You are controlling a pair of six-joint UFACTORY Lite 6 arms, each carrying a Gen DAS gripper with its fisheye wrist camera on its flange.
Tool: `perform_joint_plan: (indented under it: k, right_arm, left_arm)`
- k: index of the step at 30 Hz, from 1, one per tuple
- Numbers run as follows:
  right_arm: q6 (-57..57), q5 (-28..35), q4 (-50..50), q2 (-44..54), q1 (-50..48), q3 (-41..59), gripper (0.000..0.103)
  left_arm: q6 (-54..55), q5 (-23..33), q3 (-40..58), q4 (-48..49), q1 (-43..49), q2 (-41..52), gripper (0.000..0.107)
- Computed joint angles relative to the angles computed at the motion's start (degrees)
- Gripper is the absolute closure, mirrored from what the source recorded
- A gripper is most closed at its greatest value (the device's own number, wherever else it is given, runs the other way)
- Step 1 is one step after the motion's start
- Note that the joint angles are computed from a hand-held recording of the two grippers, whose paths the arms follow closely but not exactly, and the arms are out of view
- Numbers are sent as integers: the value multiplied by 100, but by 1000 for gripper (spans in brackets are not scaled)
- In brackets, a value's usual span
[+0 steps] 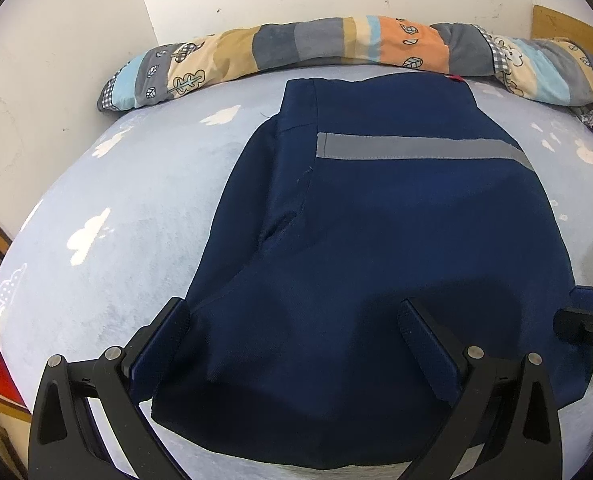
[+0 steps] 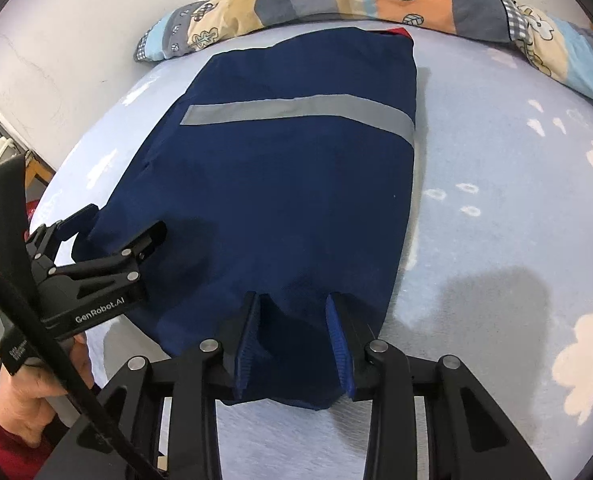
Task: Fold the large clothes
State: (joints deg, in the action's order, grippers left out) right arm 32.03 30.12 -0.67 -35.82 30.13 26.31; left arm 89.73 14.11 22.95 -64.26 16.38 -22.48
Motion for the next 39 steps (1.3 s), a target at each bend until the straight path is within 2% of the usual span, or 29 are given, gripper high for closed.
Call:
perform_joint_plan:
  k: [2,5,7,8,11,13,15,19,21,23,27,33,35,39]
  right_arm:
    - [-367,181,271,-116,-144,117,65]
    - [-1382,319,1124,-681,-854,160,65]
    - [-2466,512,1894,-857,-1673,216,53]
    - [-3065,664,2406,-892,-2242,227,45]
    - [-4864,1318,3965,-554,-3712,286,44]
    - [-5846,1684,4645,-226,-4461,297,44]
    - [-6074,1809,4837,56,-4709,381,43]
    - [-6174,1871,5000,182,-4799,400,43]
    - [-6118,1806,5028,171,-4654,389,43]
    - [-6016,1696,4986,147,-4433,399,43]
    - [-5900,1577,4956,156,-4222,433,42]
    - [-6191,1711,5066,222,-4516,359,41]
    - [-6382,1510,5196,340,-4555,291,41]
    - [-7331,1690,5974,1134,-5009,312,37]
  left_arm:
    - [-334,270,145,349,143,-5,4]
    - [-743,682,581,758,345,64,4]
    - [-1086,1223,1160,1147,573,410,4]
    - [-1249,1575,1544,1336,712,709,4]
    - [-1708,2819,2876,1844,1063,2022,4]
    - [-2244,3344,3909,2186,1221,3112,4]
    - [-2463,3692,4601,2302,1330,3882,4]
    - [-3229,4826,6497,2434,1623,5816,4]
    - [-3474,5177,7036,2447,1715,6330,4]
    - [-3511,5804,7656,2354,1805,6916,4]
    - [-3287,6101,7963,2436,1633,7259,4]
    - [-3316,6962,8390,1972,1340,7823,4]
    - [-3491,7286,8610,1744,1153,8096,4]
    - [-3651,6972,8408,1687,843,8020,4]
